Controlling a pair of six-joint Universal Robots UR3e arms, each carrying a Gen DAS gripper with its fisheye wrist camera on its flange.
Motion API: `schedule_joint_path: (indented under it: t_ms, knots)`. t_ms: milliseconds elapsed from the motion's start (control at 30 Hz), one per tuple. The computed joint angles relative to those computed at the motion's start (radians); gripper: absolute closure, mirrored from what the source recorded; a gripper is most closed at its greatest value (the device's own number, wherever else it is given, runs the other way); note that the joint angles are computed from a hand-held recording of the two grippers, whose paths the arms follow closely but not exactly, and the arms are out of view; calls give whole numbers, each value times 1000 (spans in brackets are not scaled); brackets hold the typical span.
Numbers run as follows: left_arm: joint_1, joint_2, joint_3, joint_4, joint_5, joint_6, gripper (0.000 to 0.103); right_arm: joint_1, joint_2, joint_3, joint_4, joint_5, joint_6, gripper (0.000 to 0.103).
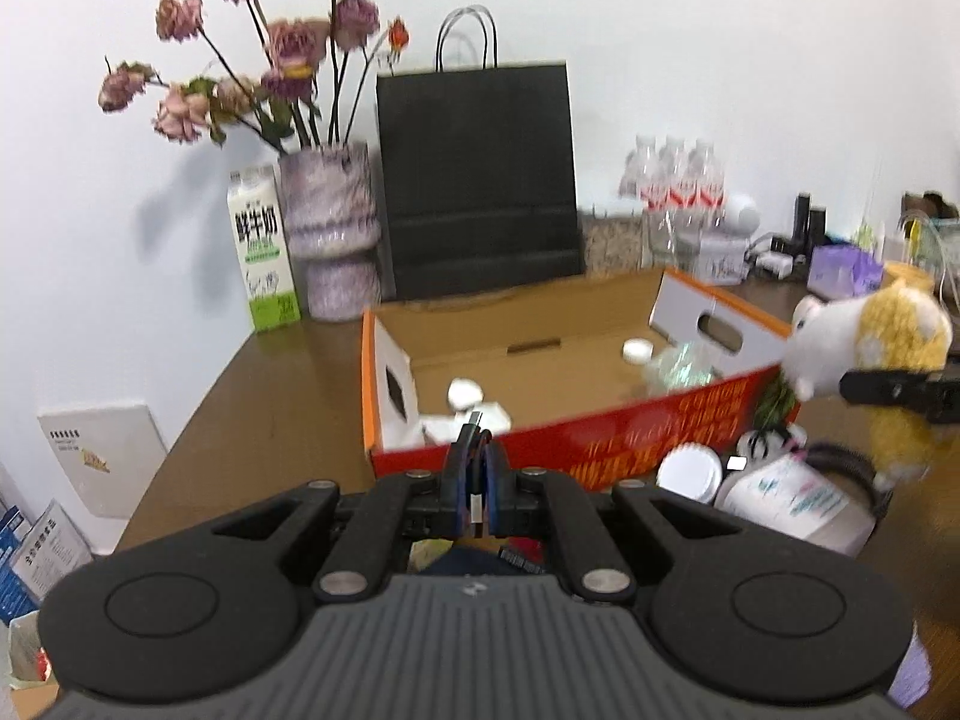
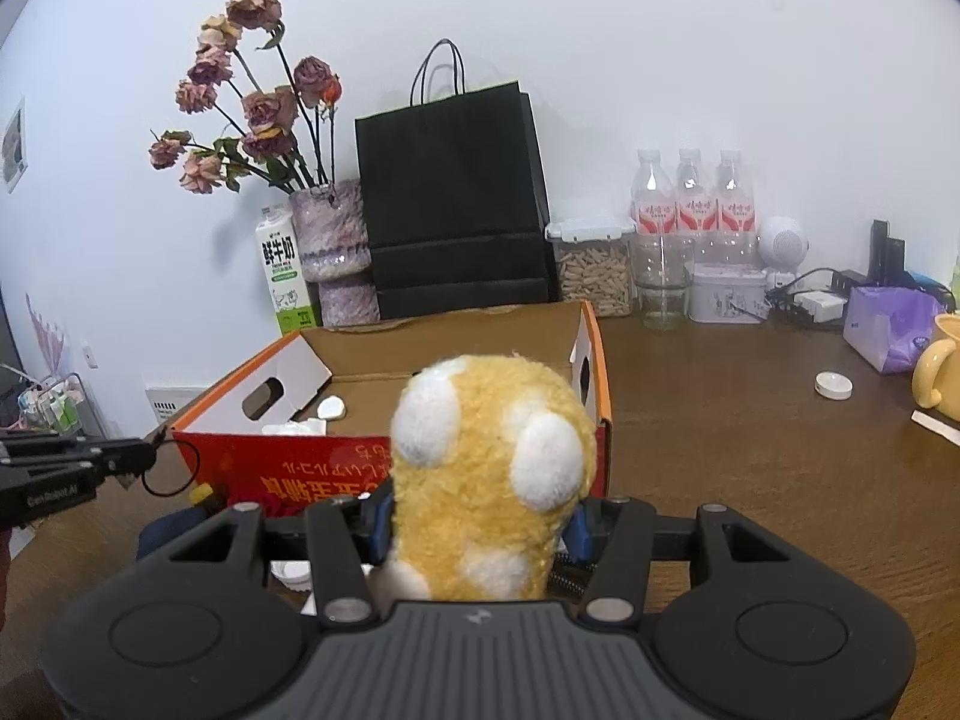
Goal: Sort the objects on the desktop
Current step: 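Carry the pen and plush toy over the box and open both grippers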
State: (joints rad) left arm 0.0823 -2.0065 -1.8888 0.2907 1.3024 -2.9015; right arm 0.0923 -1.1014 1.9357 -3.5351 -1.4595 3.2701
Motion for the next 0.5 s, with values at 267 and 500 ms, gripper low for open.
schedule_joint_path:
  t_ms: [267, 500]
  knots:
    - [-63, -69, 146, 40, 32, -70, 96, 9, 35, -103, 12, 7, -11, 53]
    - [-124, -253, 435, -11, 100, -186, 96, 23, 168, -368, 62, 5, 4, 53]
